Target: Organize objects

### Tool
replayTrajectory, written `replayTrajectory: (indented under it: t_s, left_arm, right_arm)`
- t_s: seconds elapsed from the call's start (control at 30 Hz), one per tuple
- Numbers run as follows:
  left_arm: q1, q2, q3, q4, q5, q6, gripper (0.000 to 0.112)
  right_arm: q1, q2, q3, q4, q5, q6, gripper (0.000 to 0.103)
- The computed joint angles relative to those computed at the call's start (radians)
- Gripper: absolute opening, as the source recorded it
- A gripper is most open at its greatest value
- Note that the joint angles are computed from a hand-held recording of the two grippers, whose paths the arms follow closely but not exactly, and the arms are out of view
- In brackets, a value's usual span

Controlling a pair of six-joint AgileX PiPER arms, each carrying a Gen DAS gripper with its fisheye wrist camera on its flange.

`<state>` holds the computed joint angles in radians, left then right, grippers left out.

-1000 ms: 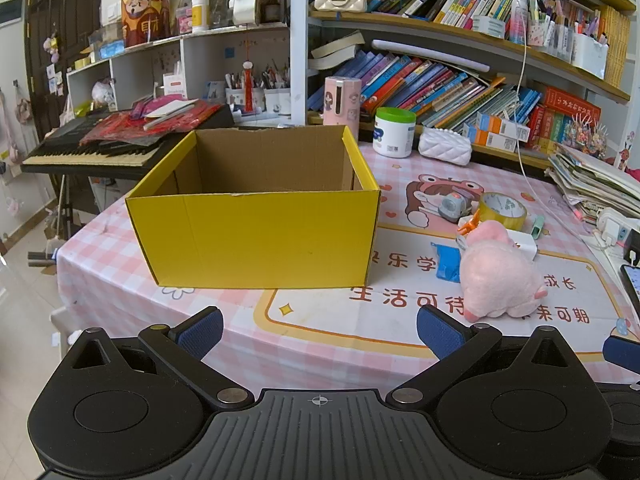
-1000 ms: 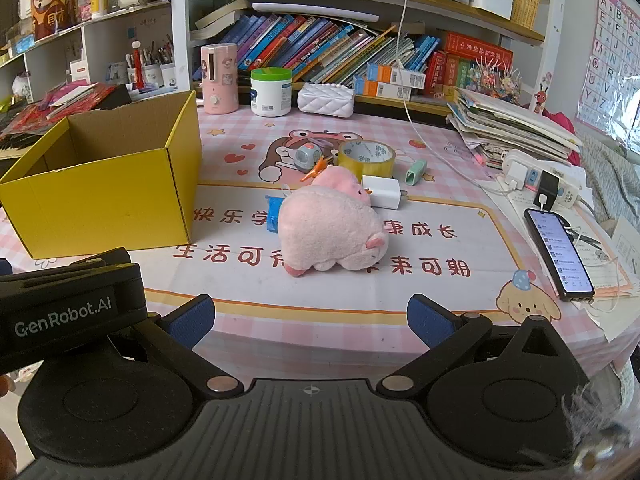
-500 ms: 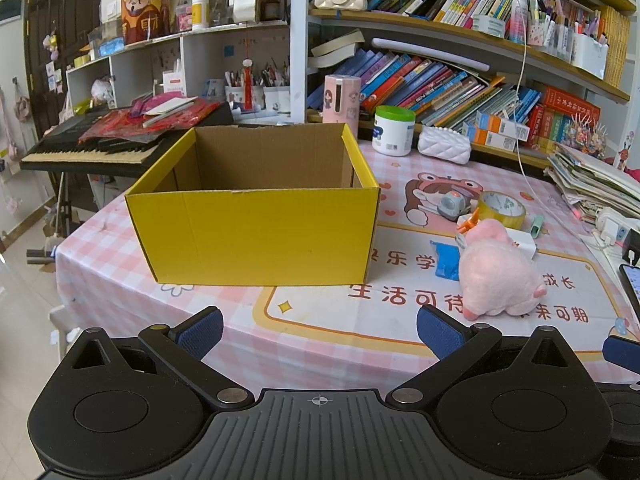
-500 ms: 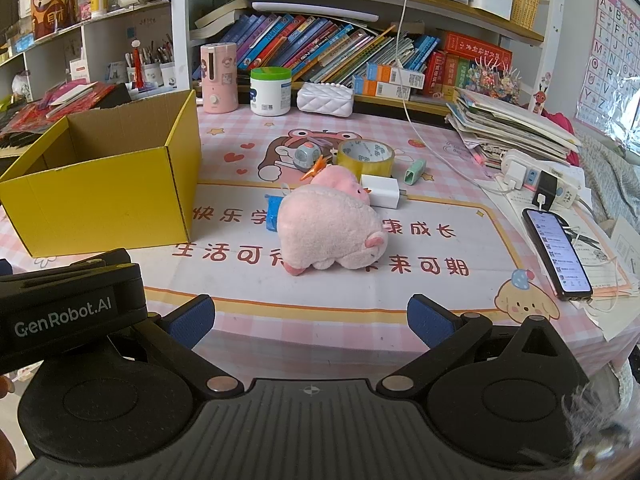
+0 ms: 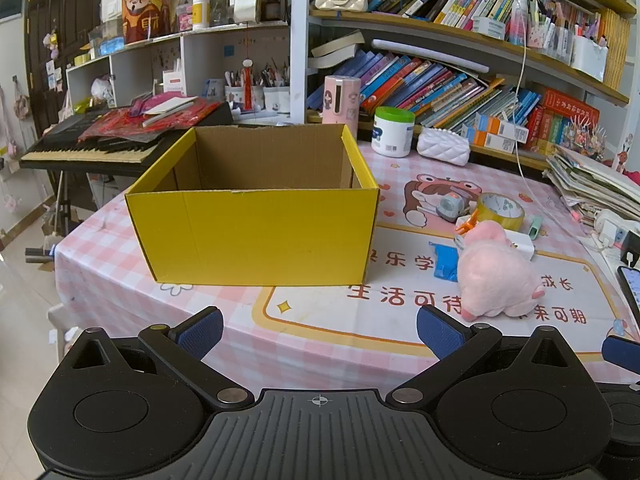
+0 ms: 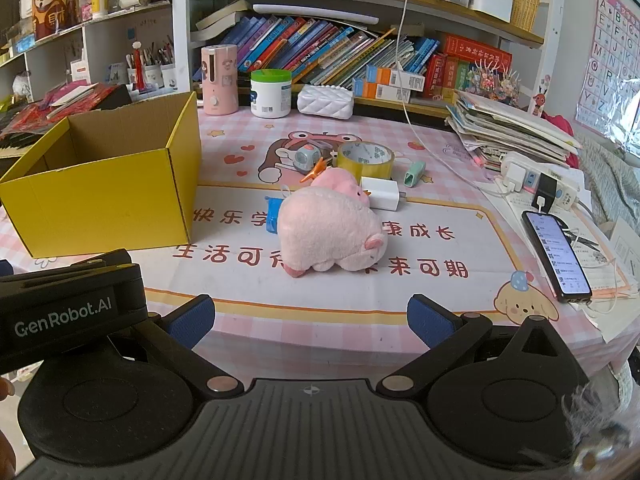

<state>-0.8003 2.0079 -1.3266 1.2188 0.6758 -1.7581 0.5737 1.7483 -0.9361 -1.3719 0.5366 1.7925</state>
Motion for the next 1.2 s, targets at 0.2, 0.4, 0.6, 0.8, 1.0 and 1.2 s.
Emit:
replayTrajectory:
  t_s: [0.2,0.4,0.6,0.8,1.0,1.2]
  left_arm:
    - [0.001,-0.001,0.001,0.001,-0.002,-0.002,0.103]
    - [-0.005,0.003,0.0,0.0,0.0,-0.007,0.103]
    - [-0.004,0.002,0.002,0.002,-0.001,-0.009,0.103]
    - [-0.006,0.004,0.007,-0.002,-0.007,-0.015,0.103]
    - [-0.006,0.004,0.008,-0.002,-0.008,-0.016,0.103]
    - [-0.001,0.001,0.008,-0.011,-0.014,-0.004,0.103]
  right_arm:
    - [0.0,0.0,0.0,-0.001,0.0,0.001,0.103]
    - [0.002,0.0,0.0,-0.001,0.001,0.002,0.103]
    - [0.002,0.002,-0.002,0.001,0.002,0.0,0.103]
    - [0.003,0.003,-0.003,0.001,0.003,0.0,0.103]
    - [0.003,0.004,-0.004,0.003,0.003,-0.002,0.103]
    - [0.005,0.005,-0.007,0.009,0.007,-0.006,0.103]
